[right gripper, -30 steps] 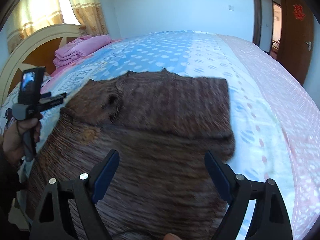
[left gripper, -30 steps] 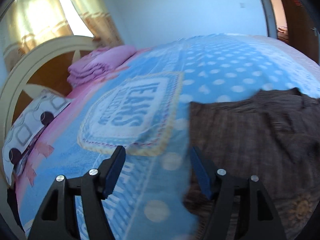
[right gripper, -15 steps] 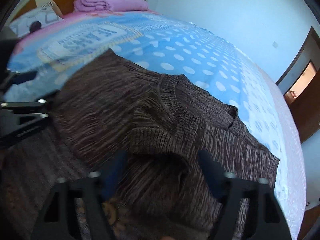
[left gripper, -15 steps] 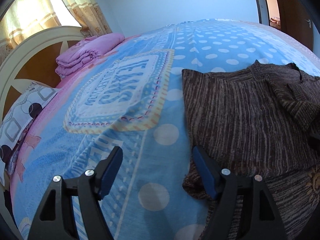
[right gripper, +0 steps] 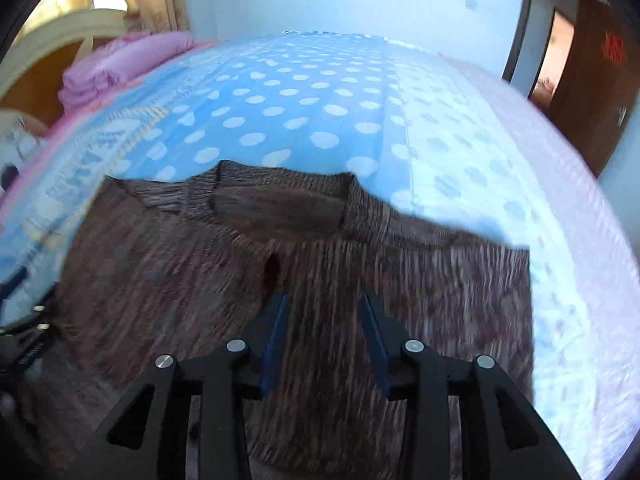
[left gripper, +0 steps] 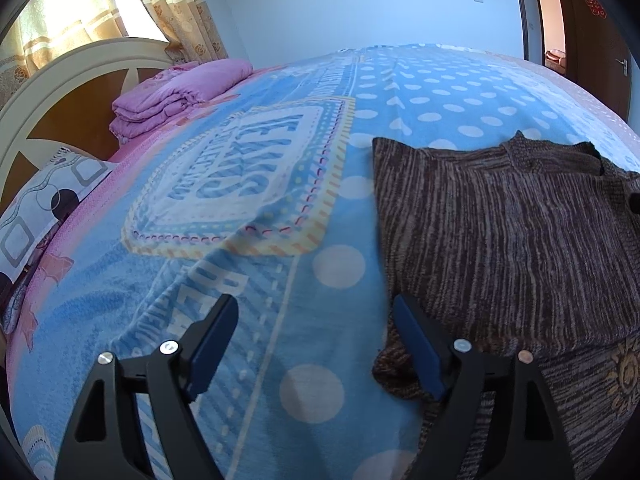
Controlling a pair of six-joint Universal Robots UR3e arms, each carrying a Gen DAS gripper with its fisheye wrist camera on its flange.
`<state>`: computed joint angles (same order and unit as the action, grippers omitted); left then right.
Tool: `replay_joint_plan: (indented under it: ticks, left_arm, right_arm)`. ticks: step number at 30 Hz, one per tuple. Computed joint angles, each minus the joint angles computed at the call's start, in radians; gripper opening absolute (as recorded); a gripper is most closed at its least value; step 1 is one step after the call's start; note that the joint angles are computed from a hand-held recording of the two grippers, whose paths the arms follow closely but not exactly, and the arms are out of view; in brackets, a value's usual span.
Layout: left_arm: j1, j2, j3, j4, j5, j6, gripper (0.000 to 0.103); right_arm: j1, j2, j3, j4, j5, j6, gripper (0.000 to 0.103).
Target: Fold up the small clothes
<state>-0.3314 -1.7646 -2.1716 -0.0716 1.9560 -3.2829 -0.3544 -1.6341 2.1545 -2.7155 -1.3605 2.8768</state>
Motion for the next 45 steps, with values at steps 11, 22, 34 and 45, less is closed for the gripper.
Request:
replay_joint_plan:
  ticks: [11,22,34,45]
  left_arm:
    - [-0.037,-0.027,0.037,-0.050,0.107,-0.054,0.098]
    - [0.038,0.076,0.009,0.076,0.043,0.029,0.103]
    - [-0.064,-0.247,0.345,-0.186,0.252,0.007,0.103]
    - [-0.029,-0.181,0.257,-0.129,0.182,0.009,0.103]
  right_arm:
    - [-0.002,-0.208,0.241,0.054,0.101,-0.104,0.033]
    - [-0.391,-0.358,0.273,0.030,0.044,-0.185,0.052]
    - [-0.646,-0.359,0.344,0.132,0.166,-0.374,0.055]
    - [-0.829,-0.485,0.425,0.197,0.250,-0.480,0.055]
